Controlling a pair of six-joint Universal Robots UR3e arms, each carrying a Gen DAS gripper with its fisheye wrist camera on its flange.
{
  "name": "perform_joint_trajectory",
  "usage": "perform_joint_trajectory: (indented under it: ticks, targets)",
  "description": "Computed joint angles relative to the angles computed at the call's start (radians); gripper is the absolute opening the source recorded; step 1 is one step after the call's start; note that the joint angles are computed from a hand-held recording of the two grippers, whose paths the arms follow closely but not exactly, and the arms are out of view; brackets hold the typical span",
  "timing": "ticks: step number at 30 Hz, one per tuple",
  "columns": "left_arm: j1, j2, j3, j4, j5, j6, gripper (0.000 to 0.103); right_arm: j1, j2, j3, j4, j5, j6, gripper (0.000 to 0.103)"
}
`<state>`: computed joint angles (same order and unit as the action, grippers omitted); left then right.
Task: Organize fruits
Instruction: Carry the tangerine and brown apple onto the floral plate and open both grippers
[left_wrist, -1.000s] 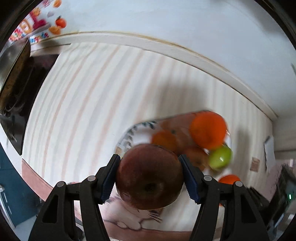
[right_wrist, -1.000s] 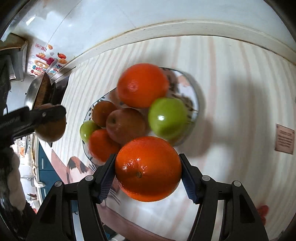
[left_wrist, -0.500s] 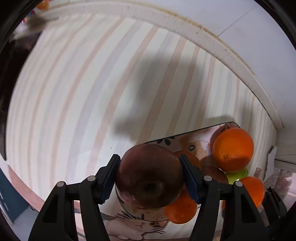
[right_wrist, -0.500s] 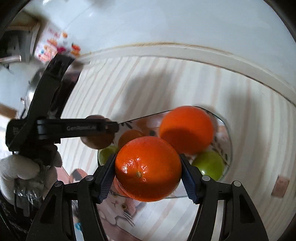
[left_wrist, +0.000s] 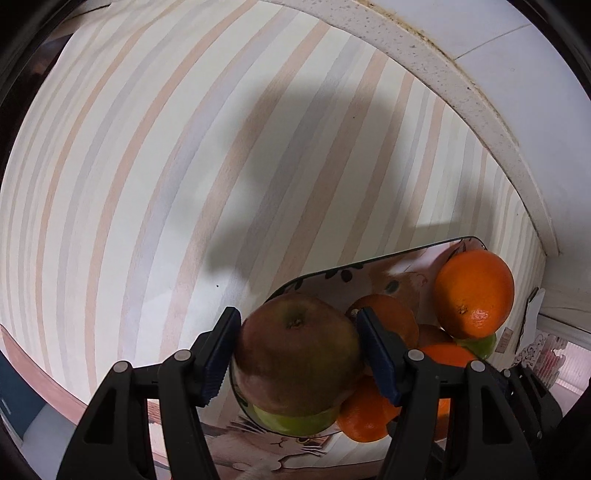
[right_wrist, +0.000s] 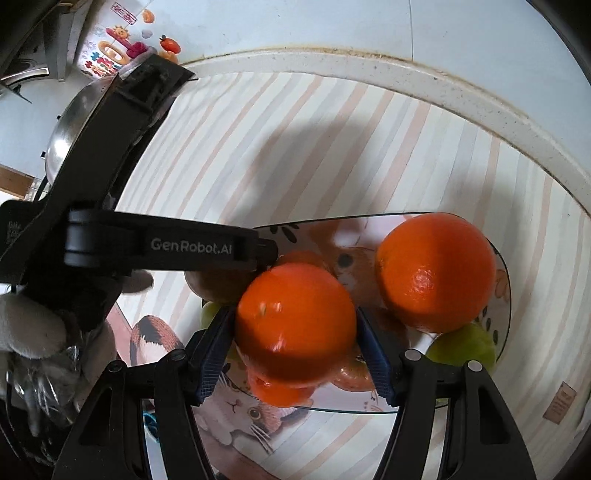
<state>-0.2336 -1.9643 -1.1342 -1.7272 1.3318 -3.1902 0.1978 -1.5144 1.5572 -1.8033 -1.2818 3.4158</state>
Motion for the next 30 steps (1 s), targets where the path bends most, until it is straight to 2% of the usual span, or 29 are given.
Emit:
perform_joint_trajectory:
  ticks: [5, 7, 10, 12, 13, 21, 26, 30]
  targets:
    - [0.001, -0.005, 0.023, 0.001, 0.013, 0.013, 0.065, 0.013, 0.038, -0.028, -0.001, -0.003, 0.009, 0.075]
    - [0.007, -0.013, 0.047, -0.014, 0.011, 0.019, 0.067, 0.005, 0.037, -0.027, 0.003, 0.005, 0.009, 0.08]
    - [0.019, 0.011, 0.036, -0.011, 0.022, 0.022, 0.075, -0.016, 0.001, -0.017, 0.027, 0.02, 0.01, 0.09]
    - [0.027, 0.051, 0.018, -0.015, 0.046, 0.024, 0.086, -0.024, -0.034, -0.018, 0.047, 0.013, 0.014, 0.095]
    - [0.029, 0.07, 0.007, -0.008, 0.056, 0.023, 0.086, -0.026, -0.05, -0.018, 0.054, 0.001, 0.017, 0.095]
    - [0.03, 0.408, -0.258, 0.098, 0.137, -0.006, 0.086, 0.017, -0.222, 0.016, 0.146, -0.166, 0.078, 0.098]
    - [0.007, 0.619, -0.406, 0.091, 0.165, -0.042, 0.086, 0.029, -0.345, 0.077, 0.178, -0.206, 0.119, 0.098]
    - [-0.047, 0.723, -0.45, 0.073, 0.212, -0.089, 0.086, 0.046, -0.428, 0.098, 0.219, -0.225, 0.142, 0.098]
